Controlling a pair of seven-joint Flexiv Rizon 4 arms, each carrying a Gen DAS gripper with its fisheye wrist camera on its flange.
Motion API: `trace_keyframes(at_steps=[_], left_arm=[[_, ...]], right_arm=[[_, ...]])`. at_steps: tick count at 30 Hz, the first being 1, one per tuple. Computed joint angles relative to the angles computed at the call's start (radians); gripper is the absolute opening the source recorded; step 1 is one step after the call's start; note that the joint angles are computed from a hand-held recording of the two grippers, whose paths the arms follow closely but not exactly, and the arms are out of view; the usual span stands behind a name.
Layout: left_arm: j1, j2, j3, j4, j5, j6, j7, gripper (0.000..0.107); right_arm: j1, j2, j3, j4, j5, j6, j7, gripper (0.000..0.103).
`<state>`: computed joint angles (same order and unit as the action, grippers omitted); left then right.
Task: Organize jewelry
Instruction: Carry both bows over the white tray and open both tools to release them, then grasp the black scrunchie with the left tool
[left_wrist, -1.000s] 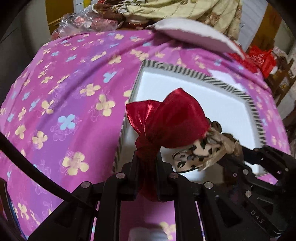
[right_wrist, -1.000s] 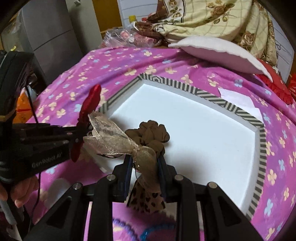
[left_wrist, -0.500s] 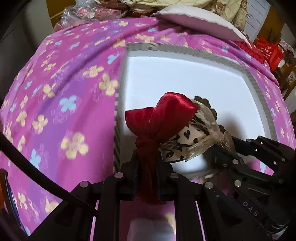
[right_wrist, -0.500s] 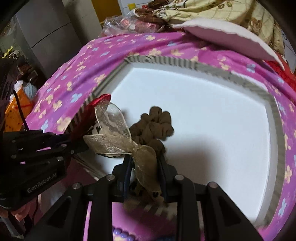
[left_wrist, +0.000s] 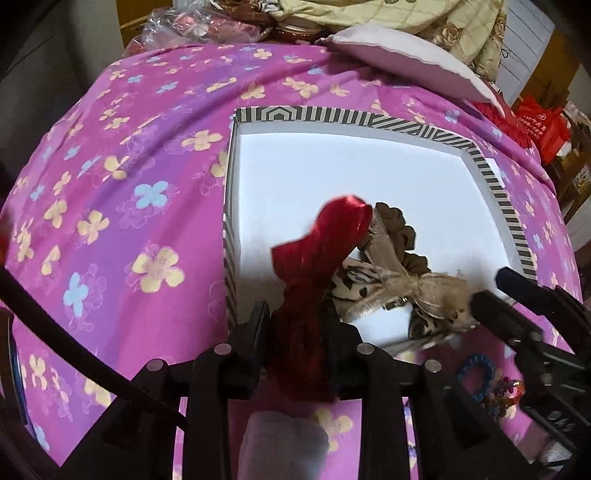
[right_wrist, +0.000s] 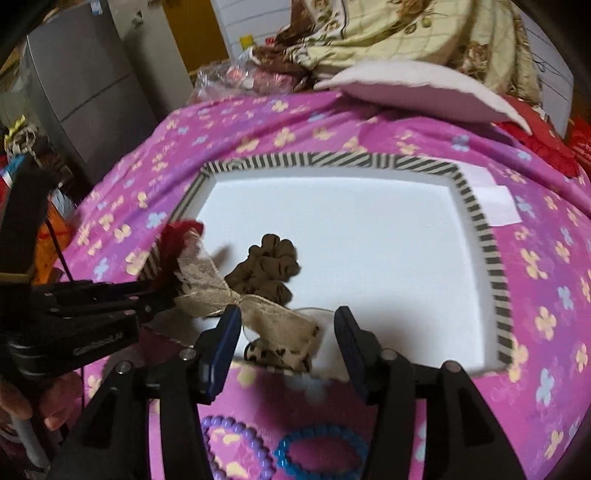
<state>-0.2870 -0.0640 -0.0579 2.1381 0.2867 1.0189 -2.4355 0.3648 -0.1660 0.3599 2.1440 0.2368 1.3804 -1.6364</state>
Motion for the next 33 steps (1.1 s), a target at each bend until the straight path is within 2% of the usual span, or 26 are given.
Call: trace_keyframes(at_steps=[5,8,12,17,19,24,33], left_arm=[[-0.018,0.064,-0.016,0.007,0.077,-0.044,-0.093,0.051],[-0.024,0.111,-0.045,0.006,0.139,-0.098,-0.171,0.051],[-0.03,0.172,-0.096,0.002,0.226,-0.187,-0.275,0.051],[-0.035,0.235,-0.15,0.01,0.279,-0.257,-0.35,0.051],[-0.039,0.252,-0.168,0.011,0.29,-0.283,-0.363,0.051],[-0.048,0.287,-0.194,0.032,0.281,-0.298,-0.396,0.051],[-0.059,0.345,-0.22,0.075,0.265,-0.314,-0.433,0.051]], right_arm=[[-0.007,0.103,0.019,0.068,0.085,0.04,-0.058,0.056],[0.022,0.164,0.003,0.122,0.127,0.066,-0.067,0.064],[0.072,0.237,-0.033,0.161,0.246,0.041,-0.125,0.064],[0.115,0.312,-0.073,0.239,0.223,0.043,-0.083,0.064],[0.148,0.345,-0.103,0.257,0.254,0.027,-0.103,0.064],[0.201,0.407,-0.132,0.322,0.279,0.061,-0.101,0.064],[0.209,0.471,-0.151,0.412,0.166,0.054,-0.005,0.066]])
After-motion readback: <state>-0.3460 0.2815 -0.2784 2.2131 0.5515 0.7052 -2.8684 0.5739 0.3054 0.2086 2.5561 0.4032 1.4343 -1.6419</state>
